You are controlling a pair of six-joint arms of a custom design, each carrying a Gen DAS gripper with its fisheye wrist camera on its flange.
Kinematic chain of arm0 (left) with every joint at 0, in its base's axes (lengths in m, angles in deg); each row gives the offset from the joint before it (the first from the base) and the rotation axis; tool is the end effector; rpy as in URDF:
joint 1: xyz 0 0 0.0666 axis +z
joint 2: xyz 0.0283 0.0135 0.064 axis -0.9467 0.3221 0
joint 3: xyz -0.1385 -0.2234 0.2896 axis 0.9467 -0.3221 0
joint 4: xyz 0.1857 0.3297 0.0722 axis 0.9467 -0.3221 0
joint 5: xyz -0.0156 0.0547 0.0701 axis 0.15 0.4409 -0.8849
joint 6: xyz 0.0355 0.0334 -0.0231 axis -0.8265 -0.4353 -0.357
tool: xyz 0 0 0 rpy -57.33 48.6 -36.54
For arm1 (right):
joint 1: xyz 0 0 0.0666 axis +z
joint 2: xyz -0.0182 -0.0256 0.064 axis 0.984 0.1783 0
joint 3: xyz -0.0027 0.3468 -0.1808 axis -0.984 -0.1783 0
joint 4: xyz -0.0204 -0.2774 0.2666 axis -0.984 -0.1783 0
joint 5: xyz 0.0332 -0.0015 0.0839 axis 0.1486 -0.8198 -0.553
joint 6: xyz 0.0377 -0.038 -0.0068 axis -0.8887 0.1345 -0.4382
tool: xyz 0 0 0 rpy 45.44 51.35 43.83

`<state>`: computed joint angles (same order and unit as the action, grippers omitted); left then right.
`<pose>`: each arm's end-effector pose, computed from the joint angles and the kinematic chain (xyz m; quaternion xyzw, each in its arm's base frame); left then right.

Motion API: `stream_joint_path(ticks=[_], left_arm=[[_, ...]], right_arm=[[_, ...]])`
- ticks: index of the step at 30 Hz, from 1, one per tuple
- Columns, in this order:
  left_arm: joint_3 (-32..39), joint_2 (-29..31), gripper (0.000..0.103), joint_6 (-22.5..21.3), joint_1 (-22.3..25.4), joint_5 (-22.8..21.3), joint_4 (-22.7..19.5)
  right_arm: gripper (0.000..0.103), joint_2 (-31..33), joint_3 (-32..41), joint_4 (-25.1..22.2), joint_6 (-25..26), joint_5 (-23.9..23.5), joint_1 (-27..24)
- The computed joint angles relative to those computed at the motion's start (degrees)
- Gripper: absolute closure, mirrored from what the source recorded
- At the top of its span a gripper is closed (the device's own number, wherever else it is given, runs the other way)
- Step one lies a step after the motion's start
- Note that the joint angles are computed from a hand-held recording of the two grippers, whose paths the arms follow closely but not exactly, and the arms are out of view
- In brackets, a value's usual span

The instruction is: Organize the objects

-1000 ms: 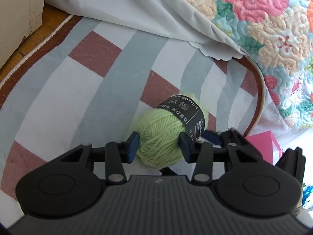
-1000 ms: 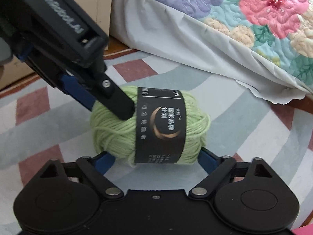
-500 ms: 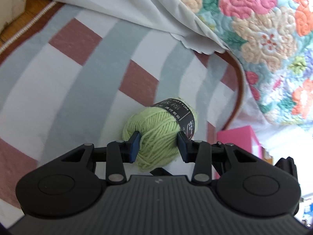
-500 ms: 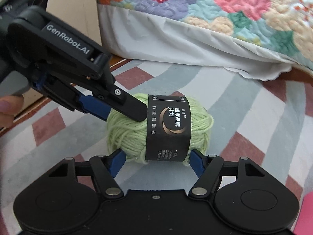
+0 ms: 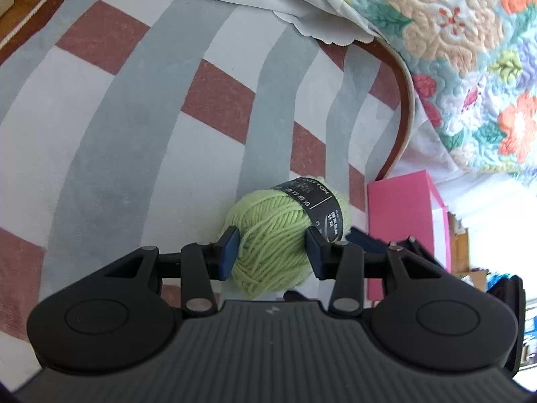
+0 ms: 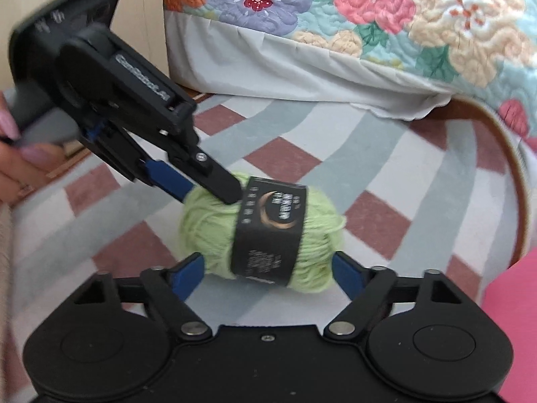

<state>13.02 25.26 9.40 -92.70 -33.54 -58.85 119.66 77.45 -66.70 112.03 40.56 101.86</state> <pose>0.3446 -0.1404 0.4182 -0.3166 0.8606 -0.3076 0.2538 0.4389 0.1897 0.4478 -0.4578 0.8174 0.1227 0.3274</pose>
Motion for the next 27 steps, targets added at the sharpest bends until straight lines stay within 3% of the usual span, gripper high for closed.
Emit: stream_joint_path(ticks=[5, 11, 15, 20, 27], left_arm=[[1.18, 0.74, 0.06, -1.47, -0.54, -1.27, -2.67], [1.21, 1.38, 0.06, -0.78, -0.86, -0.69, -3.06], [0.98, 1.4, 0.062, -0.09, -0.79, 0.97, -2.58], [2.29, 1.76, 0.064, -1.79, -2.6, -0.84, -3.36], [4.46, 2.39, 0.064, -2.98, -4.75, -2.02, -5.45]], right_arm=[[0.011, 2.19, 0.87, -0.45, 0.83, -0.71, -0.03], [0.009, 2.61, -0.35, 0.82, -0.69, -2.83, -0.21], [0.017, 2.15, -0.88, 0.01, -4.49, -3.73, -0.46], [0.032, 0.71, -1.66, -0.3, -7.61, -2.38, -0.34], [0.035, -0.77, -0.86, -3.71, -9.62, -0.55, -0.4]])
